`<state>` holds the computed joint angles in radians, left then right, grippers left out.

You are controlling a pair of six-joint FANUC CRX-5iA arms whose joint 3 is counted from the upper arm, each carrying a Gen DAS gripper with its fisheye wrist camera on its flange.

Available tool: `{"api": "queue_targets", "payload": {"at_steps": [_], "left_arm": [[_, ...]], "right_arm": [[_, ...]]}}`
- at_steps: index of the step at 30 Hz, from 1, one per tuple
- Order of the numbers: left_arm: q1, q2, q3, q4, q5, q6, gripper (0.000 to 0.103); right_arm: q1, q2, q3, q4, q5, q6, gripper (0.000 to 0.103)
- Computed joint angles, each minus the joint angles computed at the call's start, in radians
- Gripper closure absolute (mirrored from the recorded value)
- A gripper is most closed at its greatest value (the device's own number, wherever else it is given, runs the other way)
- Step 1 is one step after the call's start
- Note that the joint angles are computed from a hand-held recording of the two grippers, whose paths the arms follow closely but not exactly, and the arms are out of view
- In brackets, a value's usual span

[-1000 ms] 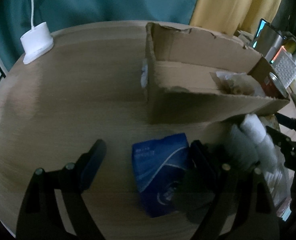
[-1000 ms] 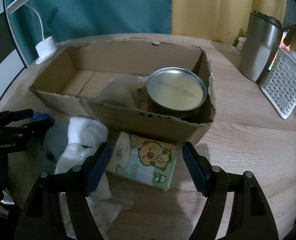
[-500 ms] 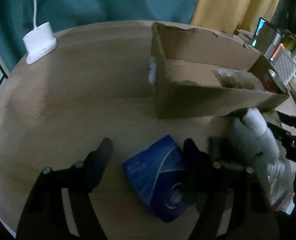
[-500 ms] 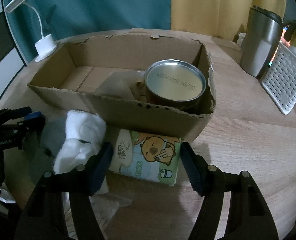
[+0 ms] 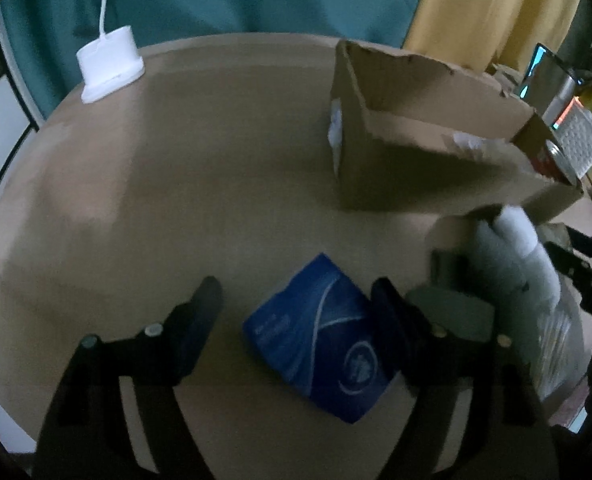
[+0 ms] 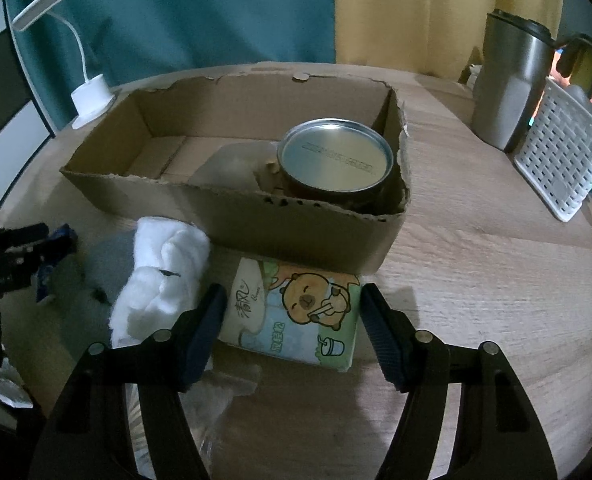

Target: Organize objects

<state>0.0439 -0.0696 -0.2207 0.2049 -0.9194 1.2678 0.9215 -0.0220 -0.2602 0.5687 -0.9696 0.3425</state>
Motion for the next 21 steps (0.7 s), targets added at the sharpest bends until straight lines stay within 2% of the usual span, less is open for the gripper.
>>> {"api": "queue_targets", "payload": {"at_steps": [7,13,17,20,21], "left_arm": [[0.016,-0.033,-0.023,-0.024,-0.002,0.004,0.021],[0.037,-0.039,-0.028,0.002,-0.044,0.024,0.017],[0.017,-0.052,-0.041,-0.025,-0.025,0.057,0.015],[0.001,-0.067,-0.063,-0.026,0.001,0.027,0.018],[-0.001,-0.073,-0.074,-0.016,0.014,0.012,0.027]], "right_arm": [[0.004,-0.019,-0.022,0.007,0.012,-0.003,0.032],[0.011,-0.027,-0.031,0.013,0.010,-0.014,0.032],[0.014,-0.029,-0.034,0.021,0.010,-0.022,0.032],[0.015,-0.025,-0.032,0.018,0.010,-0.015,0.032],[0.015,-0.027,-0.034,0.020,0.011,-0.014,0.032]]}}
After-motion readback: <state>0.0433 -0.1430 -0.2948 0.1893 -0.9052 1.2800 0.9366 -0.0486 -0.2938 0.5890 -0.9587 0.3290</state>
